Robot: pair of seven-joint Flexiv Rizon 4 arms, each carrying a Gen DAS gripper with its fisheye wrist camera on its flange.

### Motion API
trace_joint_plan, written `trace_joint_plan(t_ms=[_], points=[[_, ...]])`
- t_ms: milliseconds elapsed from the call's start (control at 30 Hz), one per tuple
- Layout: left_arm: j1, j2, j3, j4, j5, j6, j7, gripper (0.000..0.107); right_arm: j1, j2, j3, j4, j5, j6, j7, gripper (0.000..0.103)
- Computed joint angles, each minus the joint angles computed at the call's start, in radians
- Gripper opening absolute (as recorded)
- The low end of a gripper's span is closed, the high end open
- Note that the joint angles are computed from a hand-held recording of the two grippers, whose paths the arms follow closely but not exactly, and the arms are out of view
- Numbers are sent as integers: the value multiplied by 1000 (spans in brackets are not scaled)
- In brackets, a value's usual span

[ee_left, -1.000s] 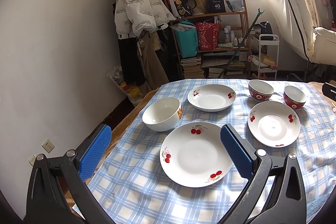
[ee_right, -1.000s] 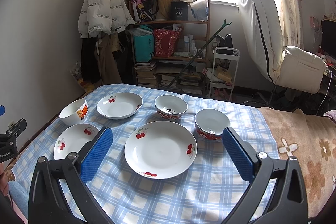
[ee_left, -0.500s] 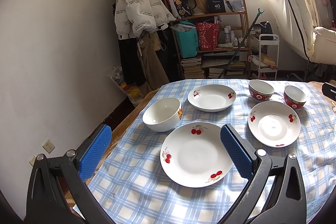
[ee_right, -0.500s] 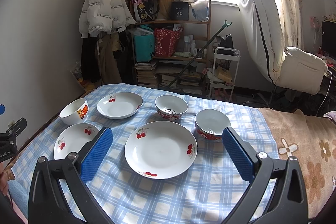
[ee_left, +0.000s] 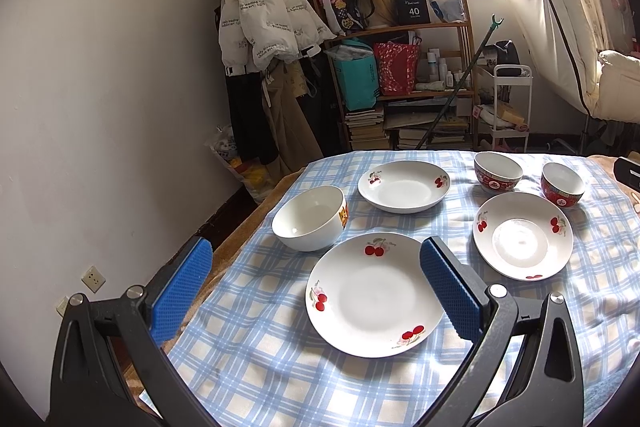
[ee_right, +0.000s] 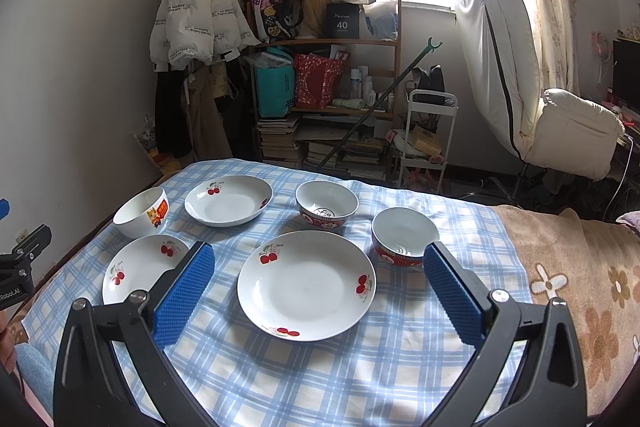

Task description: Organize plates and bowls

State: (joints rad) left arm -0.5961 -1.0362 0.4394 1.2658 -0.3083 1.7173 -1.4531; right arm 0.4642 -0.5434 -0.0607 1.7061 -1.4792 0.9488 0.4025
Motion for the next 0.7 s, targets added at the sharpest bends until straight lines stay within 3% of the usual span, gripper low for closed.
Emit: trace_joint_plan(t_ms=[500, 700], points=[[0, 4, 6, 0, 2, -1, -10, 102, 1, 0, 0, -2, 10, 0, -7, 103], [68, 29, -113, -2, 37, 1, 38, 102, -3, -1, -1, 0, 10, 11, -7, 103]])
